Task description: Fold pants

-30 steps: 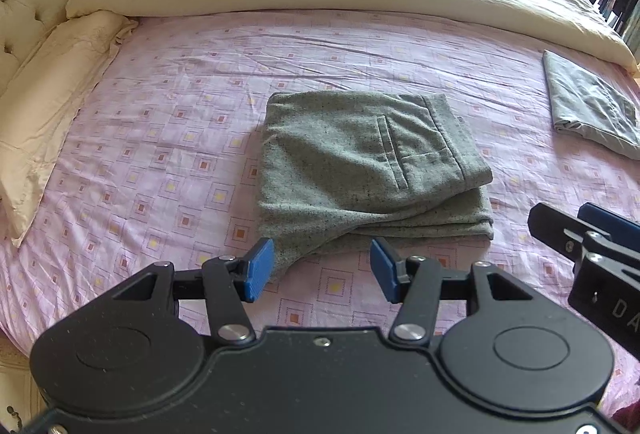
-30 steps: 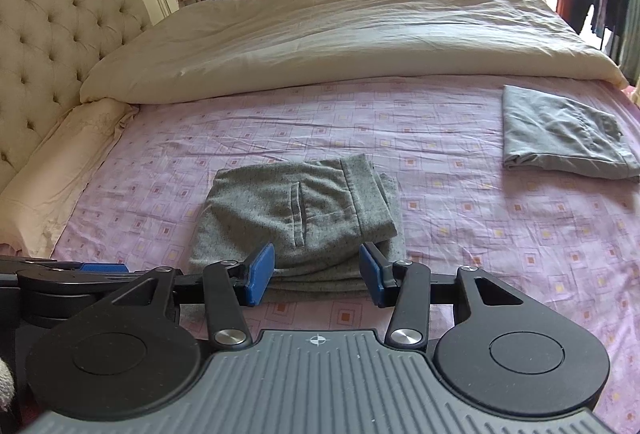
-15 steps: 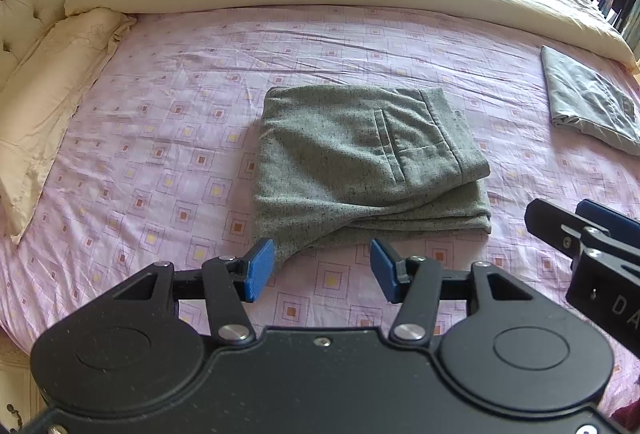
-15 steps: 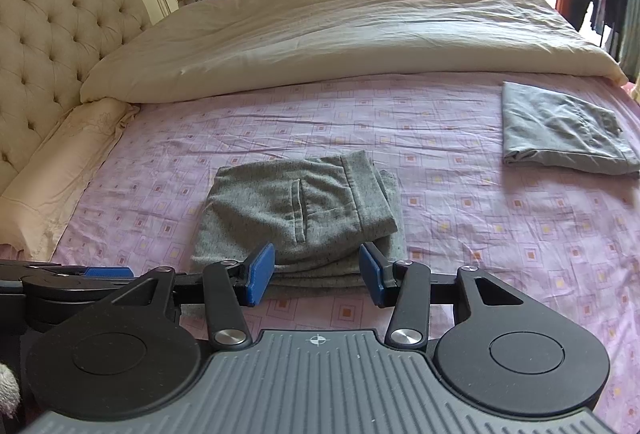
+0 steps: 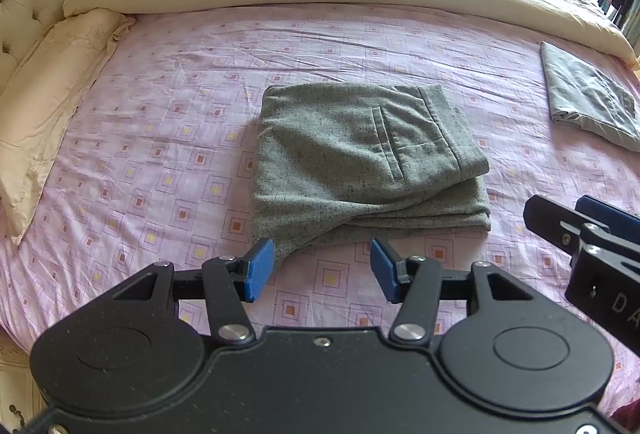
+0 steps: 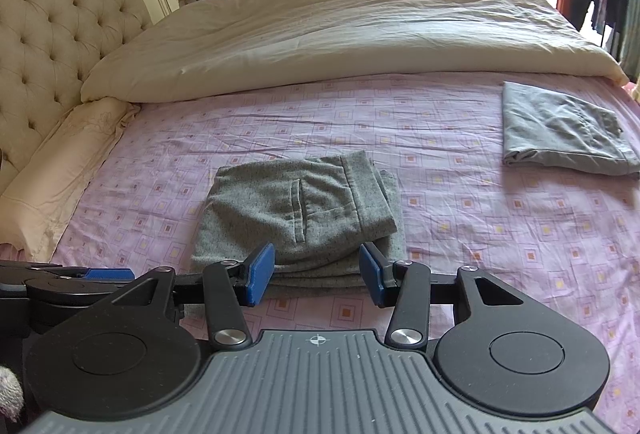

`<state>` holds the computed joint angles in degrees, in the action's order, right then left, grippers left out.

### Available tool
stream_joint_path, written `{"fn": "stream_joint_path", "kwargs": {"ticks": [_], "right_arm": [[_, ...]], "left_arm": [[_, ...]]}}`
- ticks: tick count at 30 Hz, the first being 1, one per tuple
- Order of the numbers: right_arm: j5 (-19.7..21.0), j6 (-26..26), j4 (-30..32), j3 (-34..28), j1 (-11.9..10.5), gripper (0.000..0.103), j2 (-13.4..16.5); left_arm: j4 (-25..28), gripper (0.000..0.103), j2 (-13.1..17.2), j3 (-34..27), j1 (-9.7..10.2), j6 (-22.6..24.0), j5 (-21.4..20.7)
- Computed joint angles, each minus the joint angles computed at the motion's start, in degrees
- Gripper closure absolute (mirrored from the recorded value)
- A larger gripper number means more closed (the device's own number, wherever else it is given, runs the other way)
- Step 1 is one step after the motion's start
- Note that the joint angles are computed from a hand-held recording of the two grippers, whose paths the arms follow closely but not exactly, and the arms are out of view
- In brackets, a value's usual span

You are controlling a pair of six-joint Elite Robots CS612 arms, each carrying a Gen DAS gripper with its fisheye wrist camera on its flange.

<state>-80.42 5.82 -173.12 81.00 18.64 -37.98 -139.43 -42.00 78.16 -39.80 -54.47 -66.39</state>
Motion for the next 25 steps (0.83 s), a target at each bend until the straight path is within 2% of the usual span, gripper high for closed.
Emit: {"fn": "stream_joint_path", "kwargs": {"ticks": [16, 25], "right_arm": [[0.88, -0.34, 1.11, -0.36, -0.16, 0.057, 0.26], [0.99, -0.32, 1.04, -0.38, -0.28, 0.057, 0.30]], "left_arm": [[0.01, 0.043, -0.04, 0.46, 0.32, -0.23, -1.03], [-0.39, 0.043, 0.21, 0.17, 0.00, 1.06, 0.79]]}}
